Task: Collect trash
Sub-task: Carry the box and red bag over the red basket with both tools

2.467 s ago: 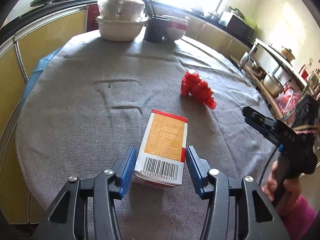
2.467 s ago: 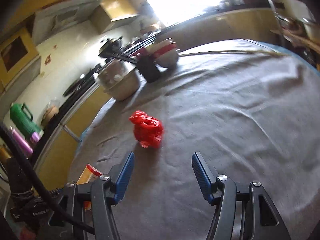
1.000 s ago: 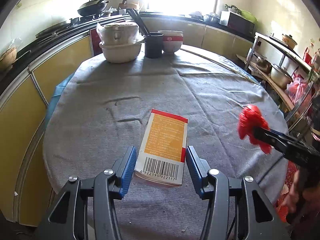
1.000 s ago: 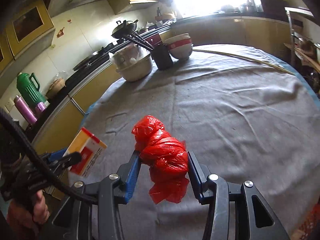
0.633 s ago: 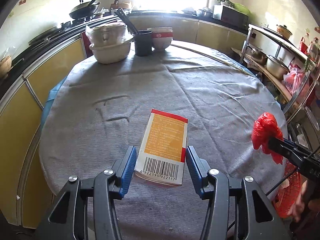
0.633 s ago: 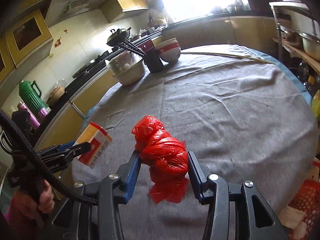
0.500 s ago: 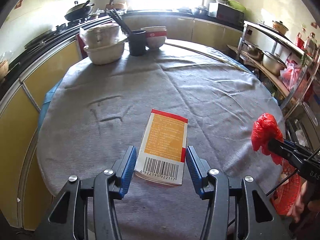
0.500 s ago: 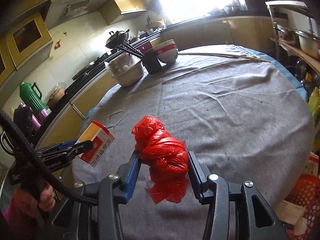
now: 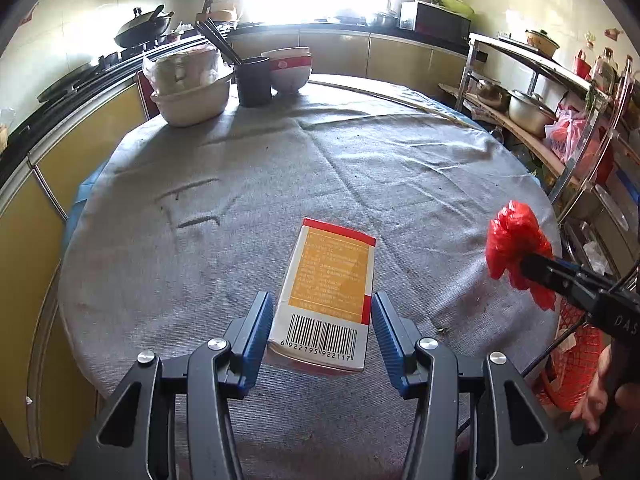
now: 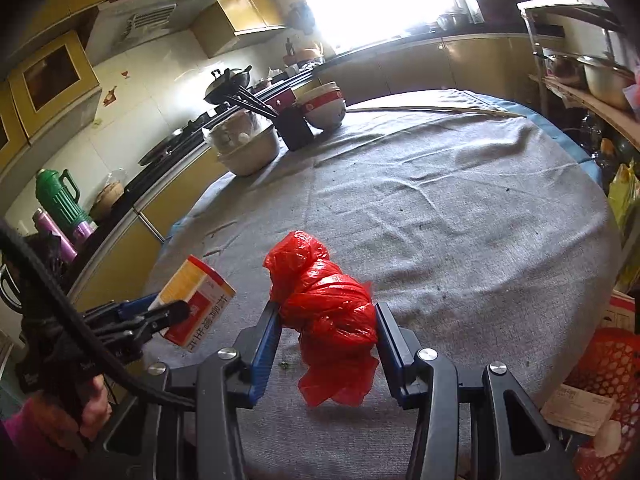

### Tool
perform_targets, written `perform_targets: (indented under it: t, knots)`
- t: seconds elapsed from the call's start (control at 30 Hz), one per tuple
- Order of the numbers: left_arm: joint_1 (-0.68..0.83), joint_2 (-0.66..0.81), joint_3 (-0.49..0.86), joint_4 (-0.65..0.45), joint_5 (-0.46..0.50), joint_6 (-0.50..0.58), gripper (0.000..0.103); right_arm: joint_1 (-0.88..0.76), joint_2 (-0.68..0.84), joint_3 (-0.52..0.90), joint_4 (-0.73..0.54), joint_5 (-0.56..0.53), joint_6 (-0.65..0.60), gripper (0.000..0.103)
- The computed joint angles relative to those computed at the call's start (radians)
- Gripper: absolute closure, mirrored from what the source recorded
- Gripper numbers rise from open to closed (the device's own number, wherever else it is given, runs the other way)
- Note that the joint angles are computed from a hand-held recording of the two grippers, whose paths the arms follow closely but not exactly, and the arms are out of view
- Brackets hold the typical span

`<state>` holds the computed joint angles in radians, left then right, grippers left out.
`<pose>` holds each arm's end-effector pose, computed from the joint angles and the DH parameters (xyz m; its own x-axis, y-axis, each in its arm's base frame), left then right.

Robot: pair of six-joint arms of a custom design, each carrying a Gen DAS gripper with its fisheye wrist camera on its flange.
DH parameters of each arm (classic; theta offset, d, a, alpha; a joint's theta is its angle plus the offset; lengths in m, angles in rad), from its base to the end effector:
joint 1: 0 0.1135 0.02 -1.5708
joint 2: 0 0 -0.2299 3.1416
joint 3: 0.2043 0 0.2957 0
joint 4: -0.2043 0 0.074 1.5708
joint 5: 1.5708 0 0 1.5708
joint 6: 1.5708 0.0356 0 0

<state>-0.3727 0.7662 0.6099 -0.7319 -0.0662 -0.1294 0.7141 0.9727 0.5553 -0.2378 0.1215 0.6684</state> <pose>0.2046 -0.0775 0.2021 -0.7585 0.1583 -0.6322 0.2285 0.9731 -0.0305 0.2040 0.1711 0.1743 -0.7193 0.1907 -0.6681 -0.1679 0.8854 0.4334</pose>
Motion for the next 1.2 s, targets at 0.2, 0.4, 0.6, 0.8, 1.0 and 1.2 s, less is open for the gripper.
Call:
perform_targets:
  t: [0.2,0.4,0.6,0.8,1.0,1.2]
  knots:
    - [0.001,0.008,0.018,-0.009,-0.014,0.019,0.05,0.017,0.031,0.028,0.009,0.011,-0.007,0.053]
    - [-0.064,0.035,0.049,-0.015,-0.056,0.007,0.05,0.019,-0.007,0.015,-0.016,0.034,-0.022,0.053]
    - [-0.152,0.097,0.12,-0.014,-0.107,-0.002,0.05,-0.019,-0.136,-0.041,-0.063,0.035,-0.027,0.052]
    - [-0.242,0.158,0.194,-0.014,-0.136,-0.012,0.05,-0.063,-0.351,-0.12,-0.195,0.043,-0.019,0.052]
    - [-0.333,0.231,0.272,-0.015,-0.14,-0.011,0.05,-0.086,-0.624,-0.176,-0.429,0.099,-0.004,0.052]
    - [-0.424,0.287,0.329,-0.005,-0.145,-0.008,0.05,-0.077,-0.86,-0.167,-0.696,0.194,0.02,0.052]
